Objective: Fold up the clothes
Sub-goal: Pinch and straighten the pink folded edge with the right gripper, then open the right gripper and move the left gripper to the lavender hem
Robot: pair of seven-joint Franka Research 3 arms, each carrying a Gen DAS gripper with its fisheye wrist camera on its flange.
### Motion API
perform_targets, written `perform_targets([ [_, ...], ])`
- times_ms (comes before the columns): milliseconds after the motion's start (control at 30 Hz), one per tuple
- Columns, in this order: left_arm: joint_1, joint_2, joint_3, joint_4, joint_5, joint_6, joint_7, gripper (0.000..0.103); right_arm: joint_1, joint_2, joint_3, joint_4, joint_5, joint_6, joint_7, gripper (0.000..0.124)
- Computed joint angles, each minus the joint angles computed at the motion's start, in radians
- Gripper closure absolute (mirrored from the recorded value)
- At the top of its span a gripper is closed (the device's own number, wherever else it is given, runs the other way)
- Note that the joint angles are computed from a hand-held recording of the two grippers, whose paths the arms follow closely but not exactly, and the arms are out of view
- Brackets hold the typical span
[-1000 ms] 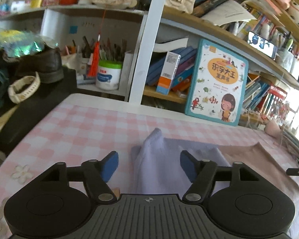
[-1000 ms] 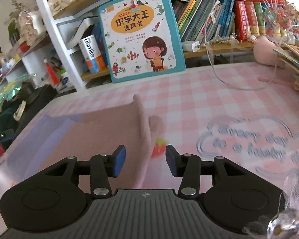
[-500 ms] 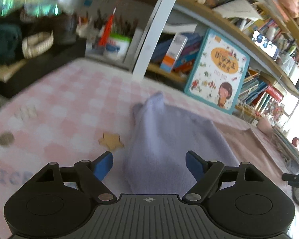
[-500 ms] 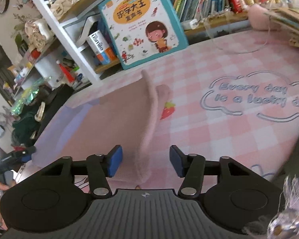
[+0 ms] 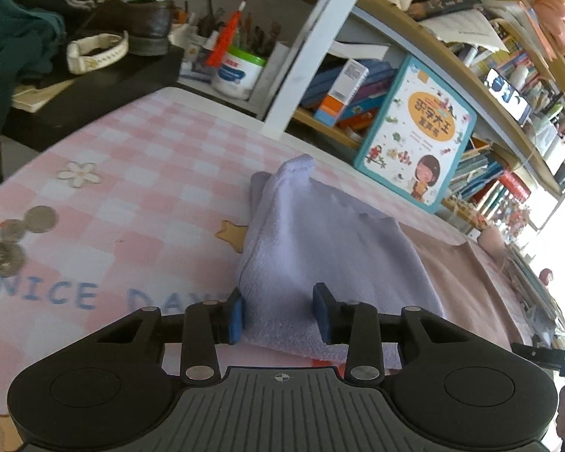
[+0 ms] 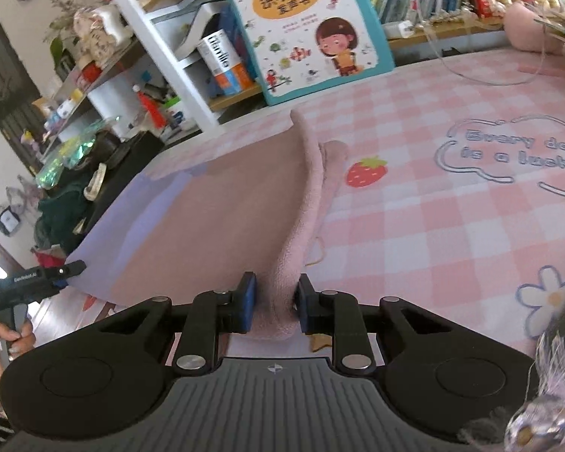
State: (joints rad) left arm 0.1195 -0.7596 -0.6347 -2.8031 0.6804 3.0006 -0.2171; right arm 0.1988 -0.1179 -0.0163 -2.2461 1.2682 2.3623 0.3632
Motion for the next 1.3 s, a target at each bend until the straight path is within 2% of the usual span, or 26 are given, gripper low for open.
perform_targets([
  [133, -0.045, -0.038, 0.022, -0.023, -0.012, -0.067, -0.001, 0.068, 0.019, -0.011, 0.015, -0.013, 0.012, 0.016, -0.033, 0.102],
  [267, -0.076, -0.05, 0.029, -0.024, -0.007, -0.126, -0.013, 0.065, 0.044, -0.023, 0.031, -0.022, 0.01, 0.075, -0.101, 0.101],
  [333, -0.107, -0.047, 0.018, 0.007, -0.01, -0.23, -0.011, 0.056, 0.053, -0.03, 0.032, -0.025, 0.001, 0.101, -0.137, 0.096],
  [400, -0.137, -0.053, -0.018, 0.054, -0.016, -0.392, -0.027, 0.031, 0.063, -0.039, 0.032, -0.033, 0.013, 0.138, -0.202, 0.082],
  [467, -0.153, -0.076, -0.054, 0.081, -0.002, -0.492, -0.069, 0.029, 0.074, -0.05, 0.029, -0.04, 0.047, 0.17, -0.284, 0.075],
  [567, -0.205, -0.099, -0.049, 0.095, 0.003, -0.559, -0.123, 0.028, 0.087, -0.058, 0.022, -0.044, 0.128, 0.208, -0.43, 0.069],
  [667, -0.254, -0.094, -0.034, 0.113, 0.006, -0.607, -0.165, 0.023, 0.09, -0.059, 0.014, -0.042, 0.198, 0.203, -0.553, 0.067],
  [867, -0.341, -0.056, 0.021, 0.117, 0.009, -0.593, -0.315, 0.02, 0.076, -0.032, 0.017, -0.021, 0.197, 0.159, -0.625, 0.067],
  [933, -0.361, -0.021, 0.04, 0.133, 0.003, -0.595, -0.342, 0.02, 0.076, -0.028, 0.023, -0.023, 0.192, 0.167, -0.662, 0.067],
  [1000, -0.372, 0.005, 0.062, 0.135, 0.012, -0.566, -0.374, 0.02, 0.077, -0.023, 0.03, -0.024, 0.18, 0.185, -0.691, 0.067],
  [1133, -0.369, 0.044, 0.085, 0.129, 0.026, -0.496, -0.453, 0.02, 0.069, -0.01, 0.025, -0.018, 0.155, 0.16, -0.699, 0.067],
  [1300, -0.318, 0.068, 0.078, 0.113, 0.078, -0.378, -0.585, 0.021, 0.057, 0.002, 0.023, -0.012, 0.14, 0.127, -0.677, 0.065],
])
